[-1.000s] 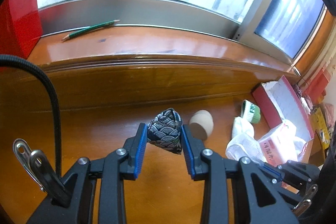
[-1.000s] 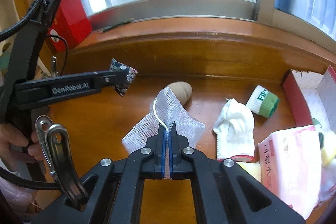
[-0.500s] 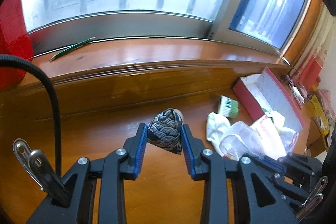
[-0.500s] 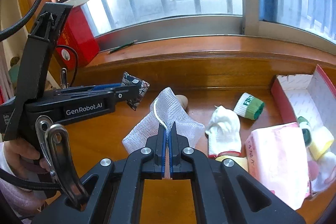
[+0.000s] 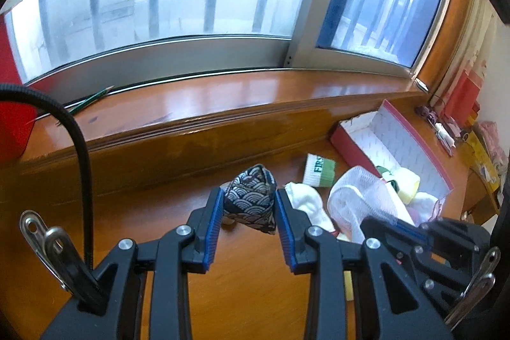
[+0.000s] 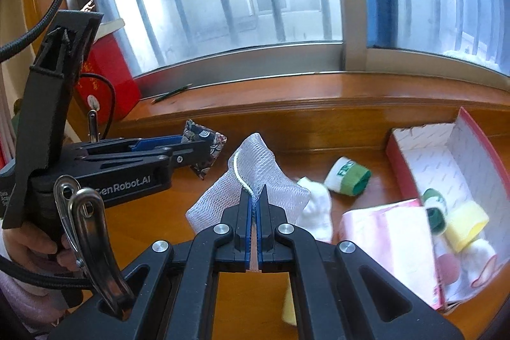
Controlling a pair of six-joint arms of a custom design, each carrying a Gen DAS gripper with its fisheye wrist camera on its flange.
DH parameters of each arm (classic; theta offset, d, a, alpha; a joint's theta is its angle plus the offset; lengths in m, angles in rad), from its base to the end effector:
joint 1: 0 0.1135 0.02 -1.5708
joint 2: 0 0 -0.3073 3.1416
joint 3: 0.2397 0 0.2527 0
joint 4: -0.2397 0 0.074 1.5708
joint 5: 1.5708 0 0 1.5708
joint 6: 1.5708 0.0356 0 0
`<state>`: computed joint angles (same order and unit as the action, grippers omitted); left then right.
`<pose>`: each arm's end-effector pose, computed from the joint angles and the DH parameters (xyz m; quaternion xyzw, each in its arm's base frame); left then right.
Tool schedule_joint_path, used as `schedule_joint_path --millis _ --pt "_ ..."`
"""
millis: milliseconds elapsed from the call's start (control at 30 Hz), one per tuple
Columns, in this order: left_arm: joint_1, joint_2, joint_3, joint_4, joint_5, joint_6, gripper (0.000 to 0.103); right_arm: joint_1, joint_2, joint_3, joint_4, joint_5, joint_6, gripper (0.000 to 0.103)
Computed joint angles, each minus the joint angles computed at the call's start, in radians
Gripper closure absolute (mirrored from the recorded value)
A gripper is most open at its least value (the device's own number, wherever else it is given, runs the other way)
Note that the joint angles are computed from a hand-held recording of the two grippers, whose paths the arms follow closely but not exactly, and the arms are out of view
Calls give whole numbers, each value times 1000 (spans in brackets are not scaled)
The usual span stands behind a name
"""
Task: Organize soft objects
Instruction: 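Lift the pouch and mesh bag with both grippers and carry toward the shoebox, then lower the pouch and mesh bag into the shoebox and open both grippers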
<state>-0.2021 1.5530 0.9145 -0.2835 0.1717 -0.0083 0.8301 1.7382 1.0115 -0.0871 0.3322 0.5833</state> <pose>0.3057 -0.0689 0.2357 0.1186 0.9373 -0.1142 0.3073 0.2572 0.2641 0.2200 -0.0522 0.9170 0.1198 0.3769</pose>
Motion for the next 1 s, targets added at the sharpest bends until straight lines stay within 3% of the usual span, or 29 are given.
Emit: schedule_joint_path --millis 1000 --pt "-282 190 230 23 -155 -156 69 -286 -140 -121 53 -139 -180 100"
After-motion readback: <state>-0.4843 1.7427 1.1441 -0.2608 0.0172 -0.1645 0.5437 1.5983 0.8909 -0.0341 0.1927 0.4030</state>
